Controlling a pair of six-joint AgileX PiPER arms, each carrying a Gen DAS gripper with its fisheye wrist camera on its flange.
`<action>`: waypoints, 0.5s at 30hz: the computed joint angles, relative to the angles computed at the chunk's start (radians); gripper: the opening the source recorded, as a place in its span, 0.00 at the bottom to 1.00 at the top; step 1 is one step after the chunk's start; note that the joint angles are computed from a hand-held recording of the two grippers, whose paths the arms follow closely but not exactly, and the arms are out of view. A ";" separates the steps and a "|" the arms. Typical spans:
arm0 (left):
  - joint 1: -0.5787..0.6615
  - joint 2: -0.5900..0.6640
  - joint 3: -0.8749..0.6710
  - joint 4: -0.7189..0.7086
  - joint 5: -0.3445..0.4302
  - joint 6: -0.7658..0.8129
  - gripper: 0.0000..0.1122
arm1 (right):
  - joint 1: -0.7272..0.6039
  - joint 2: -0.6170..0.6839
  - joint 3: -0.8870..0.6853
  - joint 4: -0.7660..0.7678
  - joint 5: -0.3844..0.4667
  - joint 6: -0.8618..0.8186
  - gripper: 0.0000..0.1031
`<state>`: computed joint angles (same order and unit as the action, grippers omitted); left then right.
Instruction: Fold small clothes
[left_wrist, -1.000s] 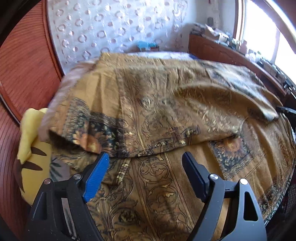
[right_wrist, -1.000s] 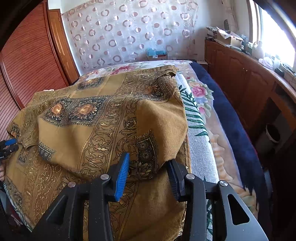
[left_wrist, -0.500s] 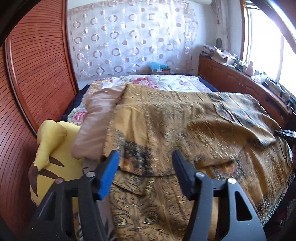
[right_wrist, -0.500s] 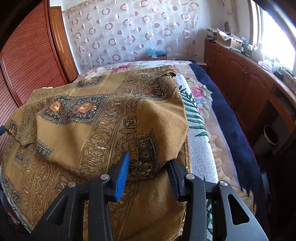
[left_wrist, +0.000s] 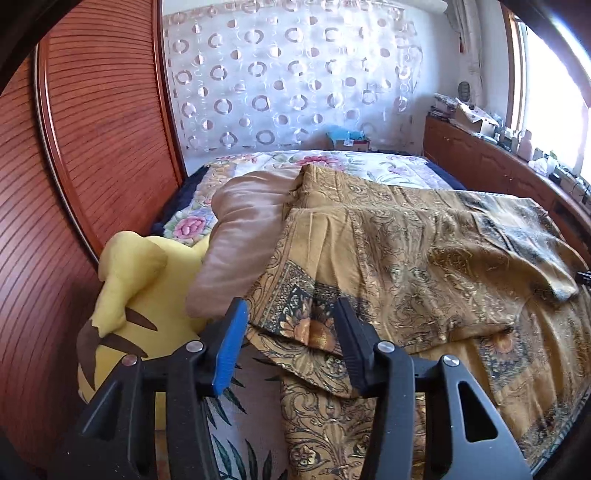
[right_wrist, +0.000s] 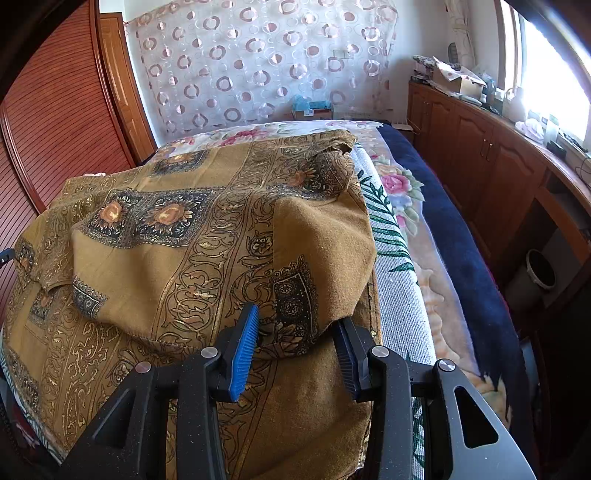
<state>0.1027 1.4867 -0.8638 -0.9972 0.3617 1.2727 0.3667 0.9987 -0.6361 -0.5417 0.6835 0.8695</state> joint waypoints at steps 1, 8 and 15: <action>-0.007 0.006 0.000 0.004 -0.017 -0.006 0.45 | 0.000 0.000 0.000 0.000 0.000 0.000 0.40; -0.037 0.054 -0.008 0.104 -0.104 -0.136 0.45 | 0.000 0.001 0.000 0.000 -0.002 0.000 0.40; -0.002 0.058 0.002 -0.046 -0.058 0.018 0.43 | -0.004 0.006 -0.002 -0.002 -0.004 -0.007 0.40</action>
